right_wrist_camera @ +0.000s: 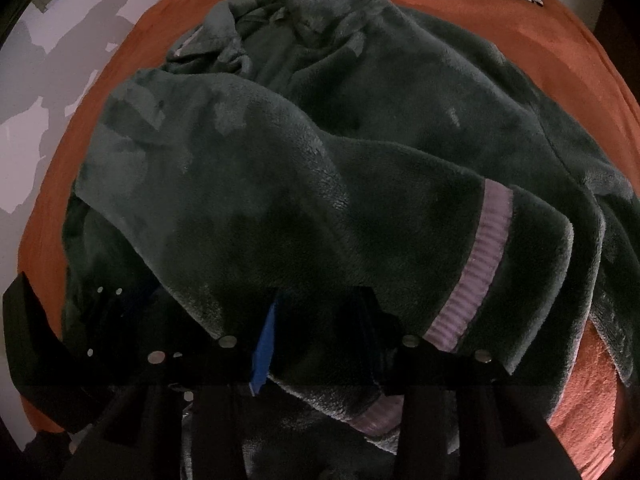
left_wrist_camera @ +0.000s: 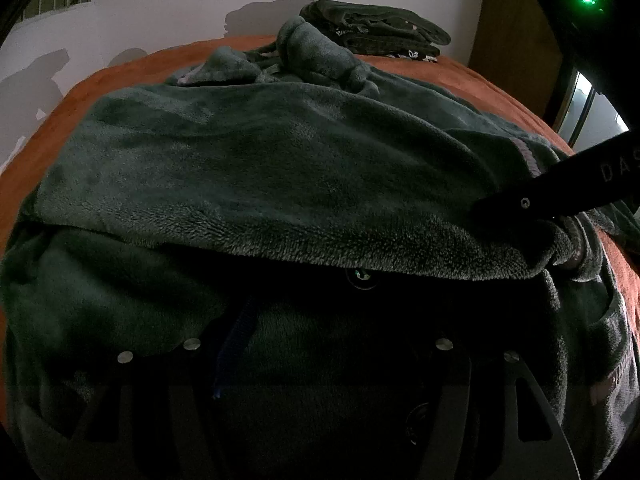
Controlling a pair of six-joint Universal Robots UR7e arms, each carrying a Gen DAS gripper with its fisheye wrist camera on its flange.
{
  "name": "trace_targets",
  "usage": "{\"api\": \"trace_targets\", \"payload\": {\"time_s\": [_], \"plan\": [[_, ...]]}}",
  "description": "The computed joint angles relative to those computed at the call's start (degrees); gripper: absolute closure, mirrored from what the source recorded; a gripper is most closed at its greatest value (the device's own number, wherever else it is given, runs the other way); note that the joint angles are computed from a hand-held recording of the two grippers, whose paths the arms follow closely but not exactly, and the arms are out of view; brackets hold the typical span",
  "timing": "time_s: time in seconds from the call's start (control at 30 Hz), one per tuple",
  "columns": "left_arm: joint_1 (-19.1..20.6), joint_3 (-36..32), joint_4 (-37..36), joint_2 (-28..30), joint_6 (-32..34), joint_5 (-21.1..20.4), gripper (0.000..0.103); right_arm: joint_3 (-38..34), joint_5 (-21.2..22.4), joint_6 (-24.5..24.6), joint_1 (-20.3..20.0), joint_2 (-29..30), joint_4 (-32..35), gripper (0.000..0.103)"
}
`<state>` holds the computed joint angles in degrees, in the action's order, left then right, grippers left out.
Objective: Fold clothes
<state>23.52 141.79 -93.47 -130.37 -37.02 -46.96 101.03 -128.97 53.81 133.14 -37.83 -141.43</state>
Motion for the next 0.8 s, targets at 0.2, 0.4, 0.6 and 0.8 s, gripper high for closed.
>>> {"api": "trace_targets", "payload": {"time_s": [0.2,0.4,0.6,0.8], "plan": [[-0.3,-0.1,0.4,-0.1,-0.4,0.1,0.037,1.8,-0.8,-0.1,0.6,-0.6,-4.0,0.065],[-2.9,-0.6,5.2,-1.0,-4.0,1.9,0.032,4.1,-1.6,0.2,2.2,-2.2,-4.8,0.065],[-2.8,-1.1,6.6,-0.5,-4.9,2.5,0.029,9.6,-3.1,1.5,3.4,-5.8,-7.9,0.065],[-2.7,-0.9,6.4,-1.1,-4.7,2.4,0.027,18.9,-9.9,14.3,5.4,-14.8,-2.9,0.065]]}}
